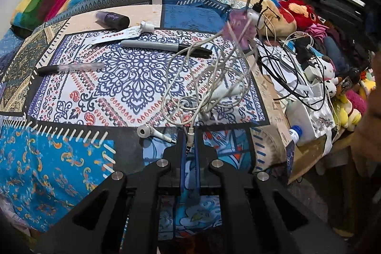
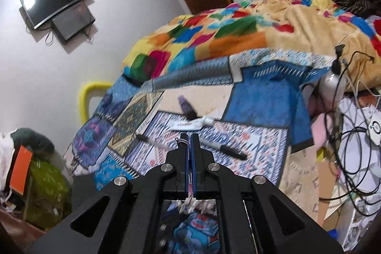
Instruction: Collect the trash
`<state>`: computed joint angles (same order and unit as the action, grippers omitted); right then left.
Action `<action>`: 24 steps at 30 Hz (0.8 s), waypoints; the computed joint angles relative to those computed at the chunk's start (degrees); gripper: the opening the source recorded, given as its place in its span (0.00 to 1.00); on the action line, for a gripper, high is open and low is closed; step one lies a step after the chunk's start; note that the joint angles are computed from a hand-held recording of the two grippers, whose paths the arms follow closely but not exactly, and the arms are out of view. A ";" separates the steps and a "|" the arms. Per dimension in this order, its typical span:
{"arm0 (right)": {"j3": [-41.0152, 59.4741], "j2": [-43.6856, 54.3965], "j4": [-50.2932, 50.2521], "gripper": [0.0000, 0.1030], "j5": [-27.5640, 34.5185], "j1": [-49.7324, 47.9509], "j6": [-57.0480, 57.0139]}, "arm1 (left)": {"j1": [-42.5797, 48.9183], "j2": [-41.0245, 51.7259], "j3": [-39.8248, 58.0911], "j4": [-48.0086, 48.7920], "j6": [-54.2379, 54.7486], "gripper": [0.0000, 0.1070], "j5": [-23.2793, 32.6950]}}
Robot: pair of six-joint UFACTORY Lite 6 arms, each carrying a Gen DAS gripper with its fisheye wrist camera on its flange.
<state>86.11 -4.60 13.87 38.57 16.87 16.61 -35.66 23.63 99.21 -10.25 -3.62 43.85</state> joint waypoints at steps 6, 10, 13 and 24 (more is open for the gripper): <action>-1.29 -0.34 -1.95 0.02 -0.81 -2.85 2.38 | 1.43 -2.22 -3.02 -1.28 1.45 0.05 -0.10; -1.92 0.70 7.51 0.02 1.00 -5.28 -6.19 | 3.82 -0.92 -1.09 -3.60 1.34 0.31 2.67; -2.42 0.99 4.30 0.02 1.23 -2.72 -5.07 | 4.68 -1.69 -0.64 -3.85 1.09 0.38 1.90; -9.08 -1.37 4.51 0.02 0.70 -3.93 -6.28 | 1.38 8.56 16.01 -5.82 4.51 0.46 2.83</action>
<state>77.03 -5.97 18.39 39.28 12.94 10.33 -34.29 32.19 115.23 -16.07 0.89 46.68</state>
